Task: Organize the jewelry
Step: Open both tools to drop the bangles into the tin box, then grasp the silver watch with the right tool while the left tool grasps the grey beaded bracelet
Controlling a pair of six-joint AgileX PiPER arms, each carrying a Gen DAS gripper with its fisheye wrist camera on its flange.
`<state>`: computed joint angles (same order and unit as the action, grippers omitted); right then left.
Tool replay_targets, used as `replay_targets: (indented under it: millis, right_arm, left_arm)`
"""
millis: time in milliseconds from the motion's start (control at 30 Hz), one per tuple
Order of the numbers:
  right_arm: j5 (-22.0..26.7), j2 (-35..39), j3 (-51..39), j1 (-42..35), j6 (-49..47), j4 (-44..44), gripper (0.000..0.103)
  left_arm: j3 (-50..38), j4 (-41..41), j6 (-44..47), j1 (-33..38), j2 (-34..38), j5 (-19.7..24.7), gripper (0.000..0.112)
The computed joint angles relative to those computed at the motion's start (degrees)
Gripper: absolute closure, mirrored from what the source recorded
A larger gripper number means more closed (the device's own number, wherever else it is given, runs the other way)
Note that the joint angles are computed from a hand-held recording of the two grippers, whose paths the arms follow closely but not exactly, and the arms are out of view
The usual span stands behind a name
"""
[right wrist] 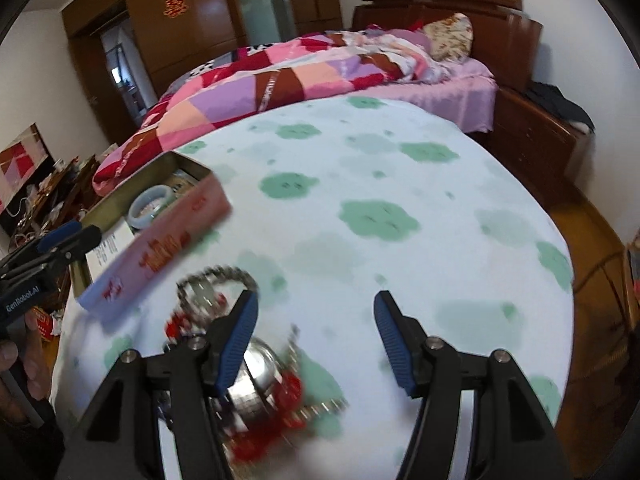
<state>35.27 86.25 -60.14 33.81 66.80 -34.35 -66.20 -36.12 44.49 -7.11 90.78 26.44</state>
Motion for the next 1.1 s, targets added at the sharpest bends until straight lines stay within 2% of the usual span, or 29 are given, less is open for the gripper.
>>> replay_targets:
  millis: [167, 400, 533, 633, 833, 933, 1100]
  right_arm:
    - [0.0, -2.38, 3.48, 2.0, 4.98, -2.95, 0.04]
    - [-3.69, -2.95, 6.42, 6.08, 6.26, -4.95, 0.04]
    - [-4.28, -1.52, 5.65, 7.52, 3.79, -4.7, 0.049]
    - [-3.36, -0.08, 4.64, 7.8, 2.71, -4.6, 0.055]
    - [0.55, -1.31, 3.84, 8.14, 6.18, -9.48, 0.055]
    - [-1.21, -1.4, 3.05, 7.22, 1.97, -6.56, 0.055]
    - [-5.85, 1.4, 2.17, 5.02, -9.84, 4.85, 0.068]
  left_arm:
    - [4.49, -1.61, 2.04, -1.76, -2.91, -1.52, 0.047]
    - [7.7, 0.69, 0.5, -4.1, -4.53, -2.91, 0.047]
    - [8.67, 0.17, 1.26, -4.73, -4.96, -3.47, 0.047]
    - [9.08, 0.71, 0.91, -5.41, -5.12, -3.89, 0.047]
    - [9.7, 1.61, 0.15, -5.89, -5.61, -4.86, 0.047]
    - [9.69, 1.25, 0.57, -5.83, -5.54, -4.29, 0.047]
    - [9.57, 0.48, 1.37, -5.67, -5.3, -3.9, 0.047]
